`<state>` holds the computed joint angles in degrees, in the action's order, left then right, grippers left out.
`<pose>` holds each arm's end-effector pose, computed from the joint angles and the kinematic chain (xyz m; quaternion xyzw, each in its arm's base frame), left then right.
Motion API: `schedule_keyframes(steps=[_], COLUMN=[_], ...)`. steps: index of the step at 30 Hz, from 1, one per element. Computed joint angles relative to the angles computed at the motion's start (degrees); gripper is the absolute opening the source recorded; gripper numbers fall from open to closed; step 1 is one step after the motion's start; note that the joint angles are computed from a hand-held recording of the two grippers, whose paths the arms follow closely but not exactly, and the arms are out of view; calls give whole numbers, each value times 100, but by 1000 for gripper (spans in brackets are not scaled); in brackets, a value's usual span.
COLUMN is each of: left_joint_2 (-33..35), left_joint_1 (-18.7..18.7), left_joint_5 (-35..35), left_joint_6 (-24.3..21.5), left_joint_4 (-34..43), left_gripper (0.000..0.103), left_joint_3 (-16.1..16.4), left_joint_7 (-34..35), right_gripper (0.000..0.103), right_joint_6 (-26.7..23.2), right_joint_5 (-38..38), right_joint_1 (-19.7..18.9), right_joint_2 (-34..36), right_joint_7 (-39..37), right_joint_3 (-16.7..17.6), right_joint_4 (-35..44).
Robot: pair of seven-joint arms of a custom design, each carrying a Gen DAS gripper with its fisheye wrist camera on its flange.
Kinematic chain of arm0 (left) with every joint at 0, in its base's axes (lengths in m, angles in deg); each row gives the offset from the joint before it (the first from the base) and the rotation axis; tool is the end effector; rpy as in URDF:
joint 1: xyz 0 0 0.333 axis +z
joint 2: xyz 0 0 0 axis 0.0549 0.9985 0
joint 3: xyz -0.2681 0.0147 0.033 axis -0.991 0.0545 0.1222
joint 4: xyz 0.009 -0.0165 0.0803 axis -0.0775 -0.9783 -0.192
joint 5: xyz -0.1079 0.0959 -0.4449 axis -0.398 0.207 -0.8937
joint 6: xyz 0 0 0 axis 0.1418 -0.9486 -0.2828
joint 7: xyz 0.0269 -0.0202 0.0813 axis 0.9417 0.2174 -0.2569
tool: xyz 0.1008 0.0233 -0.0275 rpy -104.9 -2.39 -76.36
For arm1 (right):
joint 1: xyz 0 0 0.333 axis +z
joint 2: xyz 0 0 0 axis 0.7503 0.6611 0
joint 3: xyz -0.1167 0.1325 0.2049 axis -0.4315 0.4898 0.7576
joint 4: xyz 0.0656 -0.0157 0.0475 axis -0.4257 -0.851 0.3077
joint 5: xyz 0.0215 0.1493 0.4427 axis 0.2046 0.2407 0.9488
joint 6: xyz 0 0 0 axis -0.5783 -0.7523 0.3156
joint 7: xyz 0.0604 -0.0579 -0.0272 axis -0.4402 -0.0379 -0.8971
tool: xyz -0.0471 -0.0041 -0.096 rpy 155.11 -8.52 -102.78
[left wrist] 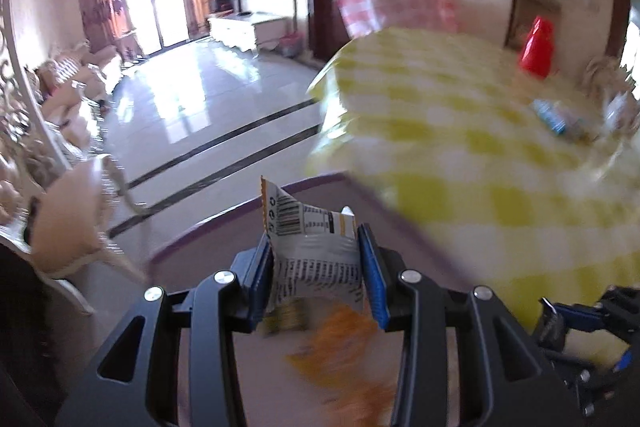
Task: Organize snacks
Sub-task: 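Carry both held snacks to the purple-rimmed box and open both tools, then grasp the blue-edged cartoon snack packet with the right tool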
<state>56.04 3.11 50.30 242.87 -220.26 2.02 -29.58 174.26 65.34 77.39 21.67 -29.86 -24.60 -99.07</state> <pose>0.5109 -0.1048 0.4063 -0.7060 0.5978 -0.2201 0.3095 0.4815 0.2675 0.3937 -0.8441 0.3596 -0.0626 0.3929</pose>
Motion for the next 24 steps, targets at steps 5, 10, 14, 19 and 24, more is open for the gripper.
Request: schedule_keyframes(steps=[5,10,14,19,24], left_joint_2=[-197,-196,-117,344,2053], left_joint_1=[-70,321,306,69,-1071], left_joint_5=[-321,166,482,754,-827], left_joint_6=[-404,-794,-677,307,1001], left_joint_4=[-214,-138,5,401,1901], left_gripper=[43,96,98,101,101], left_joint_3=[305,-144,-376,-496,-92], left_joint_7=[612,-96,-800,-1612,-191], right_gripper=[43,67,68,73,85], right_joint_6=[-378,-626,-281,588,1764], right_joint_5=[-65,764,1018,1262,981], right_joint_1=[277,437,290,-192,-983], right_joint_2=[329,101,-192,-519,-131], right_joint_7=[-321,-1233,-1303,-969,-70], right_joint_3=[158,56,-38,-421,-631], right_joint_4=[272,145,-81,-339,-138])
